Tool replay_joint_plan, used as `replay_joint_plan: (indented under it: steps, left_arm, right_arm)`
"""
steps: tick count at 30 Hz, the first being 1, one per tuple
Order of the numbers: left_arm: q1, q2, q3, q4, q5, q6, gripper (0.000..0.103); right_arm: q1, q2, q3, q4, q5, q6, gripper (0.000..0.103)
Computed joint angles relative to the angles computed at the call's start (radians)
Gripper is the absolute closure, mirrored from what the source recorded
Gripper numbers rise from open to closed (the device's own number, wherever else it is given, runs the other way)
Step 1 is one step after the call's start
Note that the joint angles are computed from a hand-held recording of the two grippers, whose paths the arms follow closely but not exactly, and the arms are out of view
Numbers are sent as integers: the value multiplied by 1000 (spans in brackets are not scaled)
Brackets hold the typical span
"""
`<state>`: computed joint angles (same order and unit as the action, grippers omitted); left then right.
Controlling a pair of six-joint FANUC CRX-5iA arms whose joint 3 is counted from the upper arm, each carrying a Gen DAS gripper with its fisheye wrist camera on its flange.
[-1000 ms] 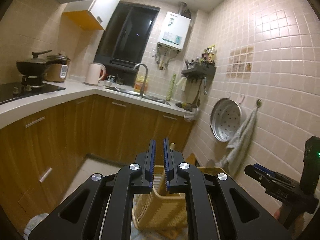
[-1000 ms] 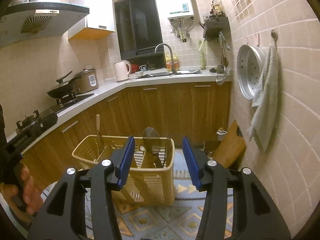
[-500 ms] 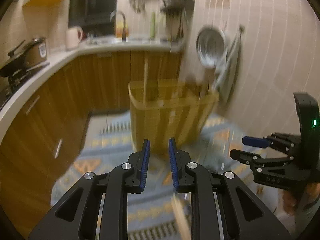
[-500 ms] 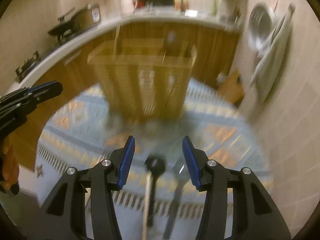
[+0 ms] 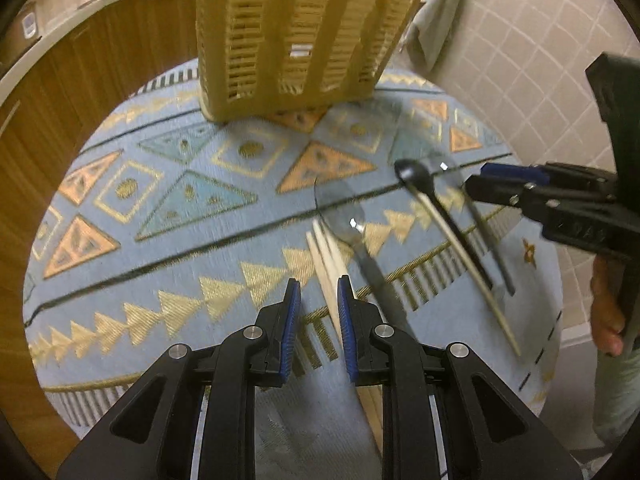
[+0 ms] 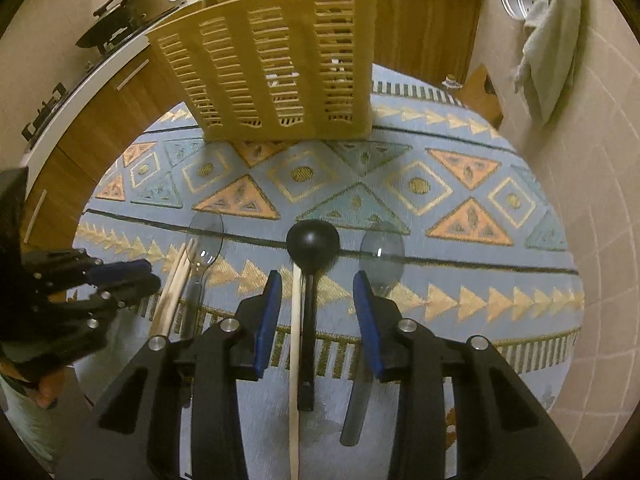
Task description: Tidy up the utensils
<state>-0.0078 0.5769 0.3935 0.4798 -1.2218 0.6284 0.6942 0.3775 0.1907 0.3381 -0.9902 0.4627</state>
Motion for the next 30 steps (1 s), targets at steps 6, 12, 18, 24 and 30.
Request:
replay_joint_plan:
  steps: [6, 12, 18, 24, 30]
  left_arm:
    - [-20, -61, -95, -43, 109, -48, 85]
    - [-32, -40, -21, -123, 54, 38, 85]
    - [-41, 27, 115, -170, -75, 139, 85]
    - [-74, 5, 97, -226, -47, 112, 68]
    - [-52, 28, 127, -198, -94, 105, 79]
  right_arm:
    - [0, -13, -26, -5, 38, 3, 69]
    - [-2, -10, -19, -12, 24, 3, 69]
    - [-13, -14, -24, -32, 34, -3, 69]
    - [-33, 7, 28, -117, 14, 55, 69]
    - [-34, 17, 54, -136, -4, 81, 69]
